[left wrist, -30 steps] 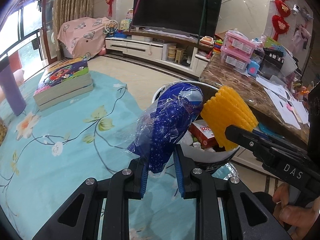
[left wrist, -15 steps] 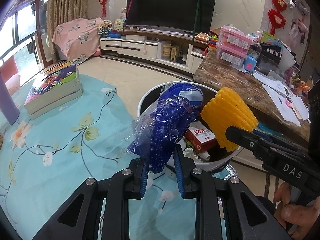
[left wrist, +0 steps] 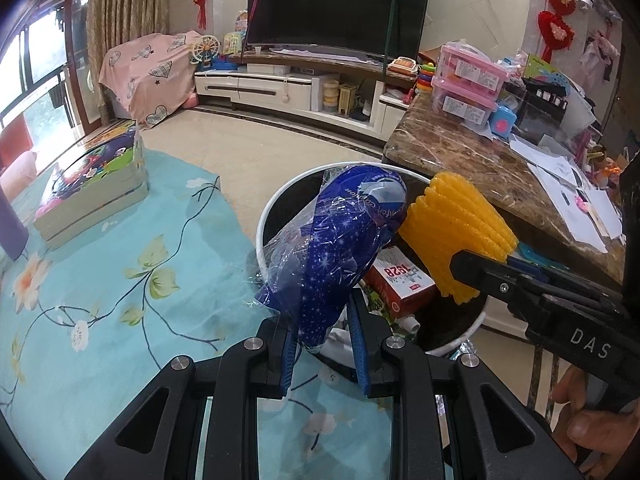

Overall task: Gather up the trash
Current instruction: 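Carry the blue bag and yellow foam net over the black bin, then lower both items into the bin and open both tools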

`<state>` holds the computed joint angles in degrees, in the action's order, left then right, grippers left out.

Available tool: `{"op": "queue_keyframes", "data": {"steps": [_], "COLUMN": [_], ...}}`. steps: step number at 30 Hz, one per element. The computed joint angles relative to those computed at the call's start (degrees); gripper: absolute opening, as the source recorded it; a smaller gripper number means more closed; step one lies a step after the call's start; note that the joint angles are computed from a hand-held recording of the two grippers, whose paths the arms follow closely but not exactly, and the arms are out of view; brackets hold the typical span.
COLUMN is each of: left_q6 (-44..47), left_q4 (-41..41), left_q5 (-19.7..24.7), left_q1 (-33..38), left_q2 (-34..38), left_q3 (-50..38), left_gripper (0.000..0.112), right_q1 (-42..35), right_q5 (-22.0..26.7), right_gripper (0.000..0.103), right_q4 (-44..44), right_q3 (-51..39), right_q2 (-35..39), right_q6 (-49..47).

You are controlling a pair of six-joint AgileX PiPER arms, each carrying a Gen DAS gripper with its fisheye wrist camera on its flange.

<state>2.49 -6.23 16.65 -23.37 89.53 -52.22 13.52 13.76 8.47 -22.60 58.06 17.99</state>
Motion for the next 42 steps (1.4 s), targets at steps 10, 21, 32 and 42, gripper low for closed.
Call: {"op": "queue_keyframes", "data": {"steps": [10,21,32,42], "left_q6": [-4.3,-6.0,-6.5,-4.2], "left_q4": [4.3,6.3,7.2,5.0], "left_q5": [1.2,3.1,4.9,6.1], "left_q1": [-1.2,-2.0,-2.5,-2.1], "left_q2": [3.6,7.1,9.6,9.6], "left_q3": [-4.1,-8.5,-11.5,-12.5], "left_gripper": [0.023,0.023,0.025,0.042], "right_q1": [-5.8,-9.2,-11.9,-14.8], "right_q5": [0.9,2.6,4.1,5.6], "right_gripper": [0.037,0.037,0.037,0.046], "right_q4": [16.9,23.0,26.9,35.3], "right_q3": [-1.8,-4.0,-5.5,-6.1], "right_q2": [3.6,6.8,9.0,10.0], "right_q6": [-20.5,-29.0,-34.5,-43.0]}}
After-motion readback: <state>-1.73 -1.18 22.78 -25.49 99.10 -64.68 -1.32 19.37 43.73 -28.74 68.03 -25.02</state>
